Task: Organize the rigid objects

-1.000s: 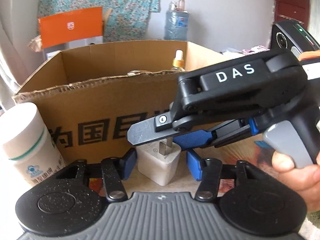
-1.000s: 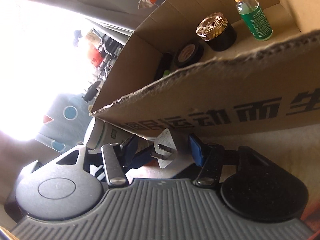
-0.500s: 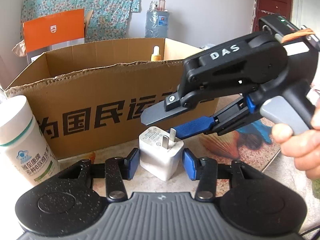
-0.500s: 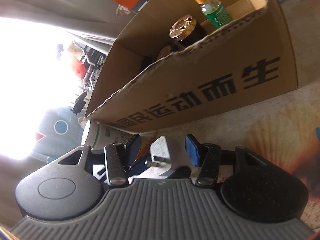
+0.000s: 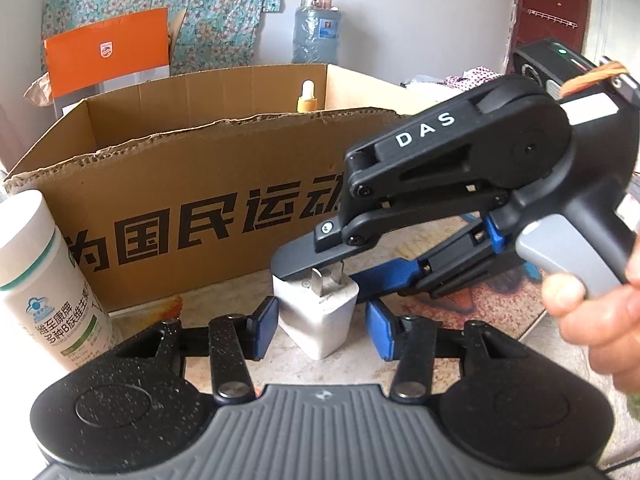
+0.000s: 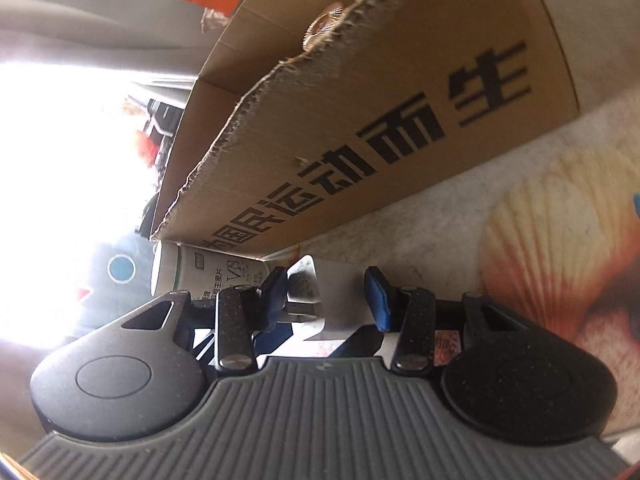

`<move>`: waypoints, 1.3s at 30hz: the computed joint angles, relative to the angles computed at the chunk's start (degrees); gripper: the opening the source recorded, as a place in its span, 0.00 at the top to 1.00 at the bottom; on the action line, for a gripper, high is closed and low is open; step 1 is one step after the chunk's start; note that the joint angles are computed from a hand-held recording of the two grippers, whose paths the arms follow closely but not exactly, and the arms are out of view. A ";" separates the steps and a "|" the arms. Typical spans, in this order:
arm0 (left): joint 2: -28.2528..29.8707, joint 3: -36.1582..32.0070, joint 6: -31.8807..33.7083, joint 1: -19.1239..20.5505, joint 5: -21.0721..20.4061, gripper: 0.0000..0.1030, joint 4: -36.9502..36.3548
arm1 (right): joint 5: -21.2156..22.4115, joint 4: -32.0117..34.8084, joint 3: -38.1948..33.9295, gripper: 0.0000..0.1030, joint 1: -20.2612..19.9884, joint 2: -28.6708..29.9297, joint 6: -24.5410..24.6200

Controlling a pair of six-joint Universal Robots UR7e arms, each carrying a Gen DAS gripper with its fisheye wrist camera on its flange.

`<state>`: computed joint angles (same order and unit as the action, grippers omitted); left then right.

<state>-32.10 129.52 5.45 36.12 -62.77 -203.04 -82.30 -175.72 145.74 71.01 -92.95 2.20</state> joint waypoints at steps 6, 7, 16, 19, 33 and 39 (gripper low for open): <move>0.36 -1.02 -1.33 -1.01 1.88 0.53 2.33 | -2.02 1.08 -0.54 0.57 1.11 -0.37 0.19; 0.42 -1.14 -1.65 -1.18 2.19 0.53 2.69 | -2.44 1.30 -0.81 0.56 1.43 -0.18 0.08; 0.32 -2.27 -4.43 -1.35 2.40 0.64 4.88 | -7.29 3.69 -3.78 0.52 4.44 2.08 -0.37; 0.08 -2.22 -5.21 -1.52 2.45 0.64 5.38 | -7.69 3.76 -4.12 0.53 4.84 2.42 -0.26; -4.09 0.20 -8.52 -4.23 4.36 0.67 3.59 | -7.99 2.42 -2.61 0.56 9.17 -0.85 0.45; -7.73 -0.05 -7.80 -7.08 7.81 0.66 2.08 | -9.46 1.97 -4.92 0.56 15.55 -2.61 0.93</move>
<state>-39.82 129.46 -2.35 29.05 -54.96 -200.96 -91.76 -173.76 140.82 86.56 -95.56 3.13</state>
